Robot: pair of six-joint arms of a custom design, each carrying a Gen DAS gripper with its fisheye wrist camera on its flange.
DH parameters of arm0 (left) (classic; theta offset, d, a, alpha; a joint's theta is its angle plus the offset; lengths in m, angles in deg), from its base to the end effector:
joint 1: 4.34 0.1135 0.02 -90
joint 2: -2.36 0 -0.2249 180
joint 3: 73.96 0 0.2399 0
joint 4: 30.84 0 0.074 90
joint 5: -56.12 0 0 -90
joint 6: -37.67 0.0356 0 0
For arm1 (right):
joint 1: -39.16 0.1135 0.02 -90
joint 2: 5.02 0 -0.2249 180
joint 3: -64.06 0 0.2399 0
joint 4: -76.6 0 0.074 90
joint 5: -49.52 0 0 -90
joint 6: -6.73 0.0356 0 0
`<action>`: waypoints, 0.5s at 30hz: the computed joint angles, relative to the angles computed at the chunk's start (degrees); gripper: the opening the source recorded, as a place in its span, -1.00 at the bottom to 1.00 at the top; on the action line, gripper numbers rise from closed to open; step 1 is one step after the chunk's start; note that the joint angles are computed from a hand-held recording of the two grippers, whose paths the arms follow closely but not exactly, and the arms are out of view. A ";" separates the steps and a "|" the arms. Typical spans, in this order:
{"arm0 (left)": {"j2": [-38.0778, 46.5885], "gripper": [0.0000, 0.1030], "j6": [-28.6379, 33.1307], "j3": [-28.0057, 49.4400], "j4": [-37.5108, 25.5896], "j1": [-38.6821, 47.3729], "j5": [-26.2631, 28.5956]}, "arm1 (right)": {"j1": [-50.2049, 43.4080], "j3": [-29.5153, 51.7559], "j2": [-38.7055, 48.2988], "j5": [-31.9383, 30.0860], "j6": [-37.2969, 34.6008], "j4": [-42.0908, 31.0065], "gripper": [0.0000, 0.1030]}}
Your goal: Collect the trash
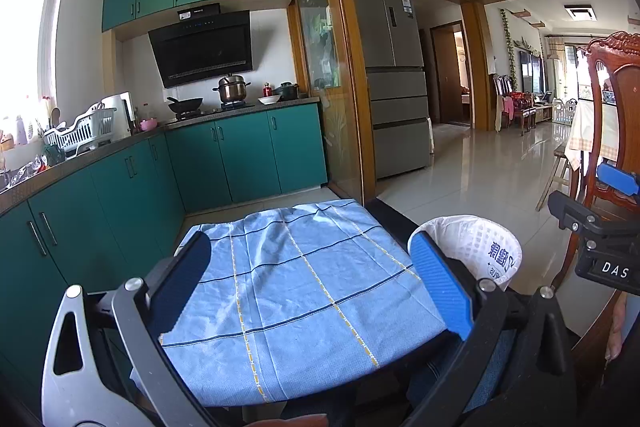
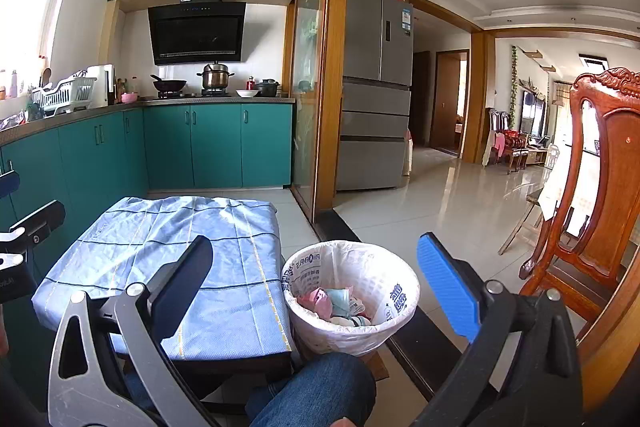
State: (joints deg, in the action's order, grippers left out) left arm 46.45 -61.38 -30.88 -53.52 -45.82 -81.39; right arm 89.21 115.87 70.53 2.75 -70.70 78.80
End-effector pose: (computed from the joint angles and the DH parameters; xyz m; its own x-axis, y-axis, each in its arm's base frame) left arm 0.1583 -0.1049 0.2264 -0.2881 0.1129 -0.9509 -0.1051 0.9833 0.1485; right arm 0.1962 0.1963 0.1980 -0.2626 -0.0666 -0.9626 -0.0946 0.9946 -0.0430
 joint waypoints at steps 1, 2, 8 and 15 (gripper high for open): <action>-0.04 0.93 0.00 -0.01 -0.07 -0.05 -0.07 | 0.02 0.02 0.03 0.04 -0.01 -0.01 0.94; -0.19 0.93 -0.01 -0.07 -0.09 -0.06 -0.04 | 0.05 0.04 0.07 0.11 -0.01 -0.01 0.94; 0.03 0.93 -0.15 0.04 -0.06 0.02 0.07 | 0.08 0.04 0.00 0.03 -0.25 -0.09 0.94; 1.06 0.94 -0.92 -0.45 0.49 0.43 0.60 | -0.22 1.44 0.78 -0.38 -0.11 -1.82 0.94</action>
